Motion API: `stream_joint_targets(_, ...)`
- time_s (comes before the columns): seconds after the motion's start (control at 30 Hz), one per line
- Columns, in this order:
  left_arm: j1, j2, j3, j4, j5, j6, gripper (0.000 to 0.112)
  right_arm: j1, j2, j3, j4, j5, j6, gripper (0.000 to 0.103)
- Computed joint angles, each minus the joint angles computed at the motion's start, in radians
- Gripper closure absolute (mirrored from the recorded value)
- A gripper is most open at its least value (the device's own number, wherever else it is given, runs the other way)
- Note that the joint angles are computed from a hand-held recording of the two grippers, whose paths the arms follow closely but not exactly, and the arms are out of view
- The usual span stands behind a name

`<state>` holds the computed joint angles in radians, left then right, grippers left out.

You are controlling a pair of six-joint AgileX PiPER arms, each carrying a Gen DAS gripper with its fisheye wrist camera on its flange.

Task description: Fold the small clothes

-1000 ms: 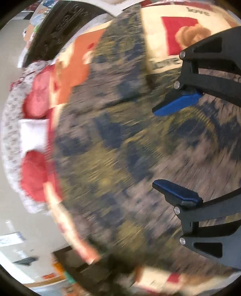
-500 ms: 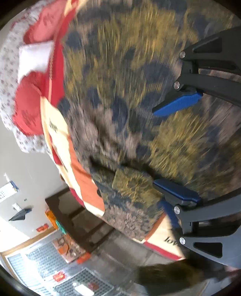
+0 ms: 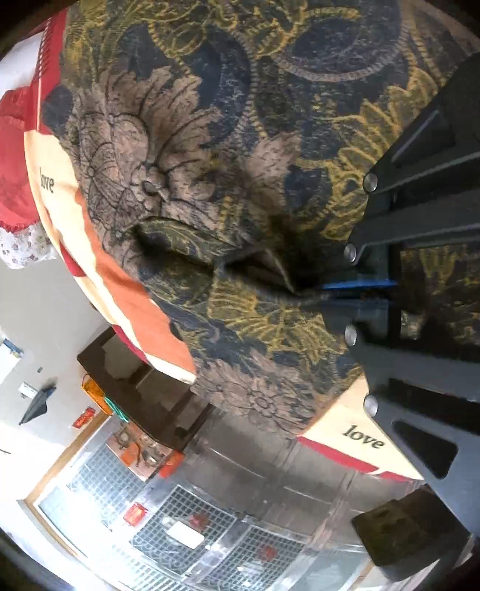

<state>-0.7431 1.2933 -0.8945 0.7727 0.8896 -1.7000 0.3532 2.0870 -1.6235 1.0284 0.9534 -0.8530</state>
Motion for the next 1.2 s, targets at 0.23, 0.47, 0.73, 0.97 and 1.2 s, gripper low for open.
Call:
stream_joint_targets(0.23, 0.001, 0.029, -0.029, -0.013, 0.031, 0.030, 0.034, -0.105, -0.150, 0.080, -0.091, -0.069, 0.045, 0.095)
stream_joint_targets(0.47, -0.007, 0.066, -0.066, -0.026, 0.071, 0.060, 0.034, -0.286, -0.164, 0.006, -0.446, -0.082, 0.212, 0.096)
stream_joint_targets(0.73, -0.012, 0.092, -0.094, -0.034, 0.099, 0.076, 0.034, -0.517, -0.015, -0.261, -0.474, 0.174, 0.224, 0.097)
stream_joint_targets(0.97, -0.015, 0.097, -0.099, -0.034, 0.105, 0.075, 0.034, -0.607, 0.078, -0.444, -0.529, 0.232, 0.267, 0.098)
stream_joint_targets(1.2, -0.015, 0.097, -0.097, -0.035, 0.105, 0.077, 0.034, -0.647, 0.068, -0.420, -0.529, 0.218, 0.220, 0.097)
